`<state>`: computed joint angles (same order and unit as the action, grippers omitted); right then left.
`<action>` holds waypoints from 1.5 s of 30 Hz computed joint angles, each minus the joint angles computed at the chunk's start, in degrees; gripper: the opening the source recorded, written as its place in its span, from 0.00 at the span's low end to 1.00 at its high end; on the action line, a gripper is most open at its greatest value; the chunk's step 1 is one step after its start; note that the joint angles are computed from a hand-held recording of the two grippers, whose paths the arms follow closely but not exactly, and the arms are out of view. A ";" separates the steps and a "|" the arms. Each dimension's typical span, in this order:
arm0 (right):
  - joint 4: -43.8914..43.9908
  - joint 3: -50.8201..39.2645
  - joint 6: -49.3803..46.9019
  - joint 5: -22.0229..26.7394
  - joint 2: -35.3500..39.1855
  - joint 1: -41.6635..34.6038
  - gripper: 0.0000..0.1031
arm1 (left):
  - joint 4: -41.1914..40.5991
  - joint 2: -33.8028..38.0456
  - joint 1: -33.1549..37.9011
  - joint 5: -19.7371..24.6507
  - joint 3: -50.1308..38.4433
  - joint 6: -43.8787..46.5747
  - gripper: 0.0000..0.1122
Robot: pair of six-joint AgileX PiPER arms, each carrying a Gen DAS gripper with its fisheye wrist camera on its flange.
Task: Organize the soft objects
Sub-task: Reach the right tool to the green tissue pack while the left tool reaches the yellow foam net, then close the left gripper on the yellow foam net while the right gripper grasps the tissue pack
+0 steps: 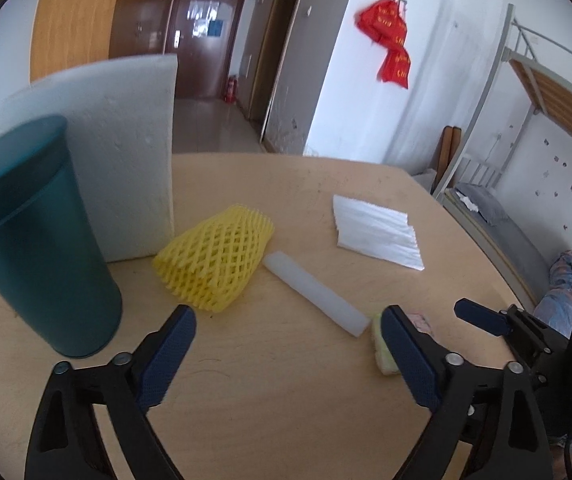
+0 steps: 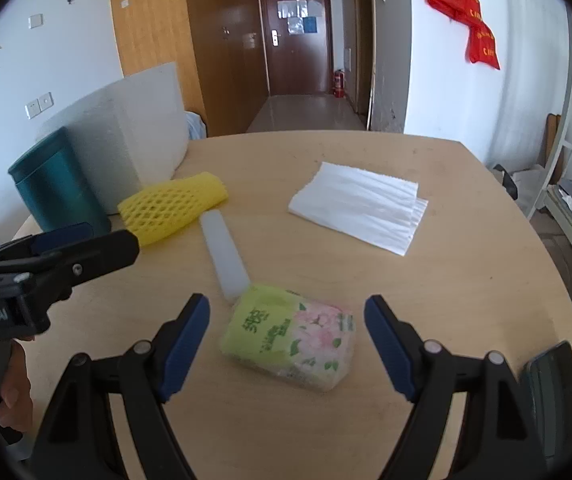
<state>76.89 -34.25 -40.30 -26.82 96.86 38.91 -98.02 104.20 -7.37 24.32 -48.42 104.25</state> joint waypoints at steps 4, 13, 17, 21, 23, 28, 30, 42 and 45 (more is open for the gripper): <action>0.58 -1.43 -2.25 2.08 1.45 -2.35 0.81 | 3.83 2.59 0.12 -0.79 -3.03 -5.02 0.82; -3.80 -3.30 -1.65 6.27 3.73 -5.75 0.81 | 7.66 6.30 -1.77 -3.48 -7.95 -9.06 0.74; -8.05 -2.17 2.63 6.28 3.13 -5.92 0.81 | 7.71 7.86 -2.40 -5.15 -9.92 -8.84 0.67; -11.19 -1.84 5.94 6.88 3.17 -6.50 0.81 | 9.38 9.40 -1.22 -5.14 -11.50 -11.20 0.56; -11.23 -2.08 5.72 7.08 3.49 -6.45 0.81 | 11.08 9.75 -0.93 -5.30 -12.10 -12.70 0.53; -10.52 -1.81 5.23 6.81 3.37 -6.33 0.80 | 11.68 10.17 -0.36 -5.64 -12.60 -13.27 0.38; -8.83 -2.52 3.33 6.91 4.03 -6.32 0.80 | 8.04 9.82 -0.56 -6.07 -11.92 -9.52 0.33; 7.64 -5.80 -13.93 5.96 6.28 -4.26 0.80 | 11.39 10.17 0.39 -3.79 -12.20 -11.86 0.09; 13.63 -7.09 -20.17 5.11 6.98 -3.51 0.81 | 10.41 9.55 0.60 -3.10 -11.48 -10.37 0.09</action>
